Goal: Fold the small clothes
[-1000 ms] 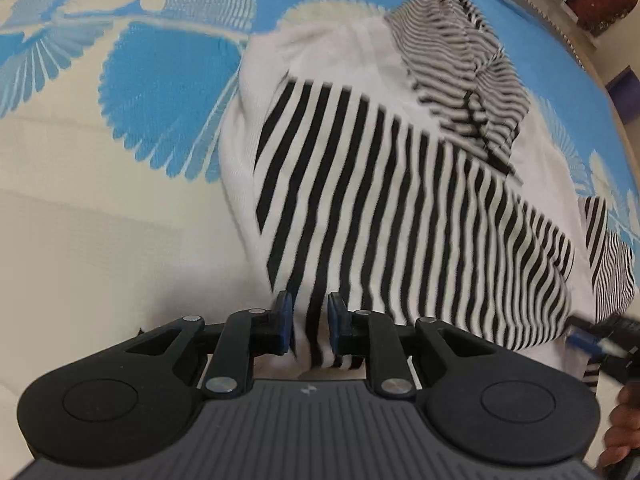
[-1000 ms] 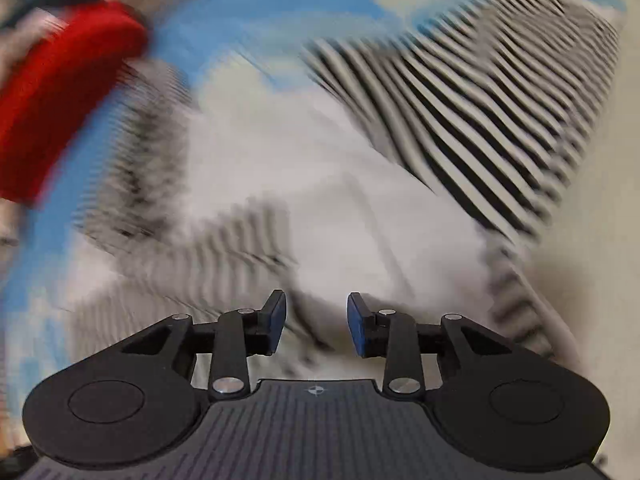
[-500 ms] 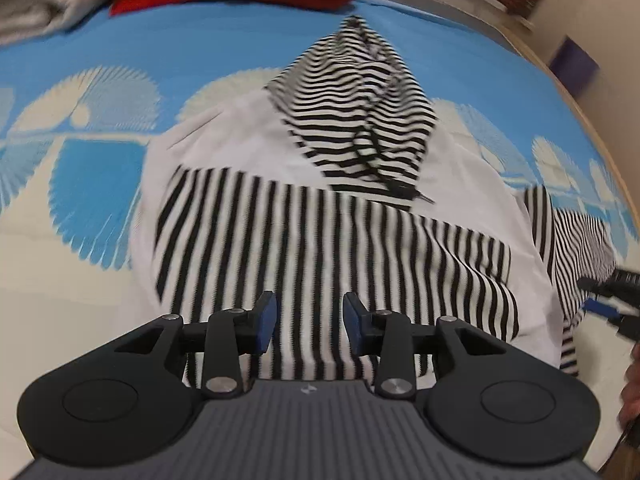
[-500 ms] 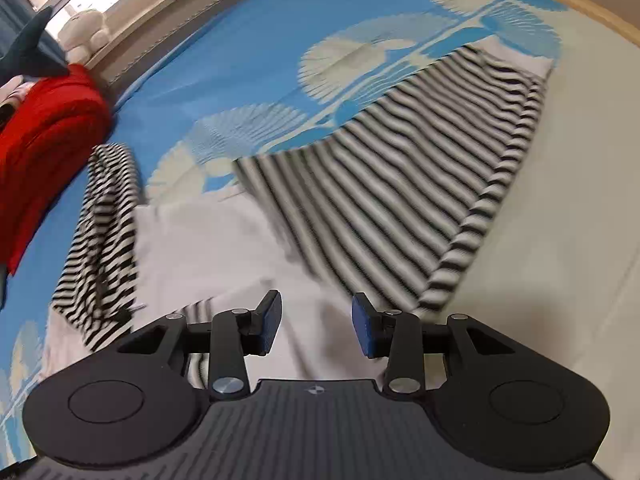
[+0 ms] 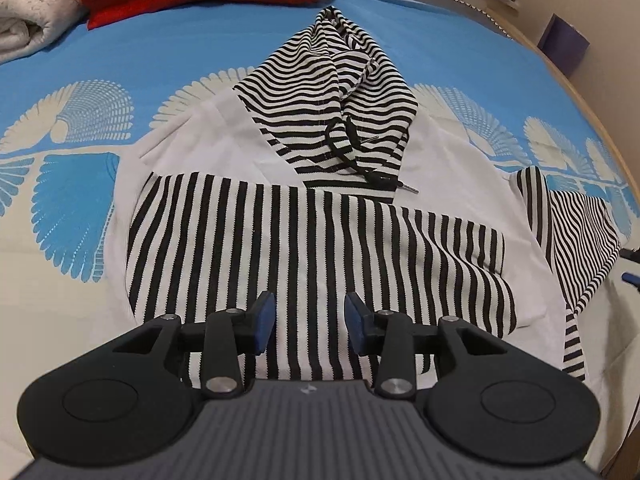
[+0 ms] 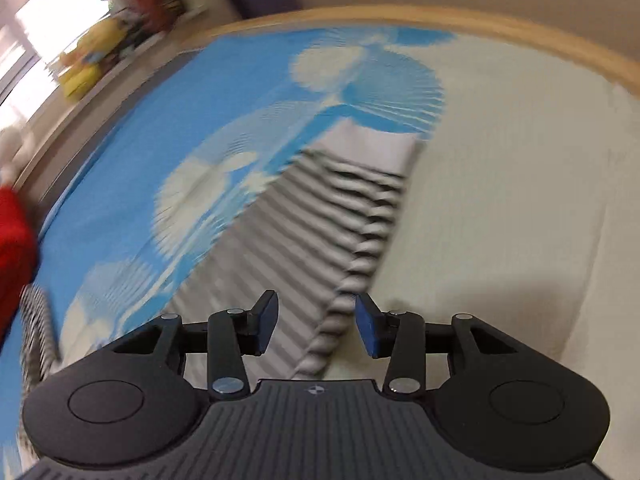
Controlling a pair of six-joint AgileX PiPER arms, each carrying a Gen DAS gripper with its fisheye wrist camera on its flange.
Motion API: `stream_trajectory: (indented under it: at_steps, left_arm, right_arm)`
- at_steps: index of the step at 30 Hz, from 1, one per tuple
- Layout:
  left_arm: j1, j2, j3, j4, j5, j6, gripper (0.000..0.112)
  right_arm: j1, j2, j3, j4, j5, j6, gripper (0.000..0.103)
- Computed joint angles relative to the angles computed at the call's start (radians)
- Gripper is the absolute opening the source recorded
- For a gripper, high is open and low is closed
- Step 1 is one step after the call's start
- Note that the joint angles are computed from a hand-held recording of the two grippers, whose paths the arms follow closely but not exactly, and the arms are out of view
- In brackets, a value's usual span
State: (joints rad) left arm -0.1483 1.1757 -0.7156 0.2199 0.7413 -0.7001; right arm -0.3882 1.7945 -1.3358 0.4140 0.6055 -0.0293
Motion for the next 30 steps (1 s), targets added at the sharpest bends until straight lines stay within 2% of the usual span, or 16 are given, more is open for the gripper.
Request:
stream_trajectory:
  at_steps: [4,10,11,13,15,18,20,21,23,24,26,28,29,30]
  left_arm:
    - [0.014,0.004,-0.002,-0.008,-0.005,0.018,0.042]
    - [0.053,-0.006,-0.003,-0.023,-0.003,0.057,0.042]
    - [0.060,-0.012,-0.002,-0.026,0.000,0.065,0.042]
    - [0.091,-0.028,-0.001,-0.043,0.005,0.095,0.042]
    - [0.126,-0.045,0.000,-0.061,0.009,0.122,0.042]
    - [0.179,-0.072,-0.002,-0.097,0.018,0.171,0.042]
    - [0.214,-0.087,-0.005,-0.121,0.025,0.204,0.042]
    - [0.233,-0.099,-0.005,-0.135,0.030,0.223,0.042]
    - [0.276,-0.122,-0.004,-0.166,0.041,0.266,0.042]
    - [0.302,-0.132,-0.004,-0.184,0.046,0.293,0.042]
    - [0.358,-0.150,-0.006,-0.218,0.058,0.346,0.042]
    - [0.428,-0.167,-0.008,-0.262,0.070,0.412,0.042]
    - [0.461,-0.171,-0.009,-0.284,0.075,0.442,0.042]
    - [0.494,-0.175,-0.011,-0.306,0.082,0.469,0.042]
  right_arm:
    - [-0.049,0.114,-0.060,0.077,-0.004,-0.004,0.045]
    - [-0.031,0.158,-0.051,0.155,-0.129,-0.102,0.044]
    - [-0.030,0.163,-0.049,0.184,-0.140,-0.132,0.039]
    - [-0.018,0.166,-0.043,0.179,-0.172,-0.144,0.006]
    - [0.004,0.134,-0.004,0.153,-0.245,-0.125,0.006]
    - [0.065,0.032,0.115,0.348,-0.428,-0.351,0.005]
    - [0.147,-0.061,0.166,0.510,-0.487,-0.551,0.005]
    - [0.192,-0.109,0.184,0.588,-0.490,-0.651,0.005]
    - [0.295,-0.223,0.224,0.730,-0.447,-0.851,0.005]
    - [0.340,-0.278,0.241,0.785,-0.381,-0.951,0.005]
    - [0.409,-0.355,0.269,0.863,-0.181,-1.102,0.005]
    - [0.499,-0.371,0.269,0.812,0.019,-1.093,0.006]
    - [0.544,-0.356,0.246,0.733,0.119,-1.028,0.006]
    - [0.600,-0.339,0.226,0.645,0.178,-0.928,0.008]
